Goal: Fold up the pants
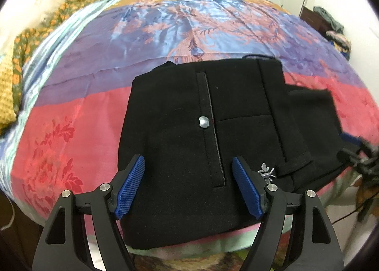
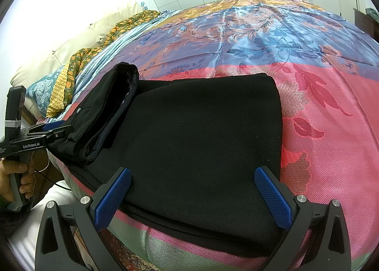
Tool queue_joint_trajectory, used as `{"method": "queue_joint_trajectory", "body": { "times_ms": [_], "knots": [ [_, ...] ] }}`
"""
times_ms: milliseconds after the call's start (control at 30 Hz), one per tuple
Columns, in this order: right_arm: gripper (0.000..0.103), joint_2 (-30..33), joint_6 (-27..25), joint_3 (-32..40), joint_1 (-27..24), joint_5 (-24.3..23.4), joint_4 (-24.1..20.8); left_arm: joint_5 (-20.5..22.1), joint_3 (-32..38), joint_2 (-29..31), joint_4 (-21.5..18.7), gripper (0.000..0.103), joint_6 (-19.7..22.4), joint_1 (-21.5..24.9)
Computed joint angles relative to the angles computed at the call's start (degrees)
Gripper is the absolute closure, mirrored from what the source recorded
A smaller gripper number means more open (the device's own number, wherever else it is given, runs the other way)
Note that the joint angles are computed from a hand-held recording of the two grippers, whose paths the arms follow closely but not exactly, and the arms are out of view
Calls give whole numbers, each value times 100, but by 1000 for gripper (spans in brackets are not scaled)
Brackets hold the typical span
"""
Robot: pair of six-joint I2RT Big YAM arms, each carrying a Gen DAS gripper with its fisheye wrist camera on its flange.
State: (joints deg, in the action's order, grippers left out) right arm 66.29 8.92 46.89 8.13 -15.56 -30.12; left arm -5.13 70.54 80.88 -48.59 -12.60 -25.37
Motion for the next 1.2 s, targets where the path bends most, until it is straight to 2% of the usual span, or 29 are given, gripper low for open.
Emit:
{"method": "queue_joint_trajectory", "body": {
  "times_ms": [100,167,267,333,400,467,500,533,600,667,767,833,867,900,967,1000,1067,1200],
  "knots": [
    [0,36,-190,294,-59,-98,-507,821,-53,-315,130,25,-422,340],
    [0,-62,-13,428,-103,-244,-697,976,-118,-491,193,26,-610,502],
    [0,-175,518,469,-247,-1415,-472,917,-265,-699,230,39,-654,662],
    [0,-10,1212,574,-308,-2537,-131,882,-377,-734,234,46,-685,731],
    [0,340,1806,824,-243,-3162,92,1008,-433,-652,179,53,-749,778],
    [1,844,1942,1240,-135,-3458,-175,1213,-536,-587,281,57,-835,756],
    [2,1237,1898,1558,-73,-3593,-502,1117,-561,-585,317,55,-806,699],
    [3,1465,1825,1734,-34,-3630,-729,1015,-565,-579,334,53,-745,636],
    [8,2025,1422,2247,99,-3368,-1517,888,-546,-554,329,50,-634,552],
    [14,2364,1159,2567,236,-3136,-1911,917,-541,-537,334,49,-605,555],
    [14,2635,1057,2826,423,-3448,-1946,987,-596,-550,402,49,-595,600],
    [14,2736,959,2975,552,-3293,-2042,1007,-629,-554,445,48,-599,615],
    [19,2792,878,3065,636,-3070,-2127,989,-626,-555,439,48,-598,614],
    [36,2781,817,3085,716,-2807,-2199,962,-613,-561,406,48,-605,621],
    [62,2719,646,3134,860,-2333,-2327,1094,-541,-584,281,48,-666,701],
    [69,2639,617,3088,871,-2322,-2243,1257,-537,-679,290,49,-759,797],
    [79,2393,710,3014,800,-2578,-1994,1510,-581,-948,457,49,-956,994],
    [81,1823,1032,2873,450,-3081,-1496,1461,-462,-1242,498,49,-961,1213]
  ]
}}
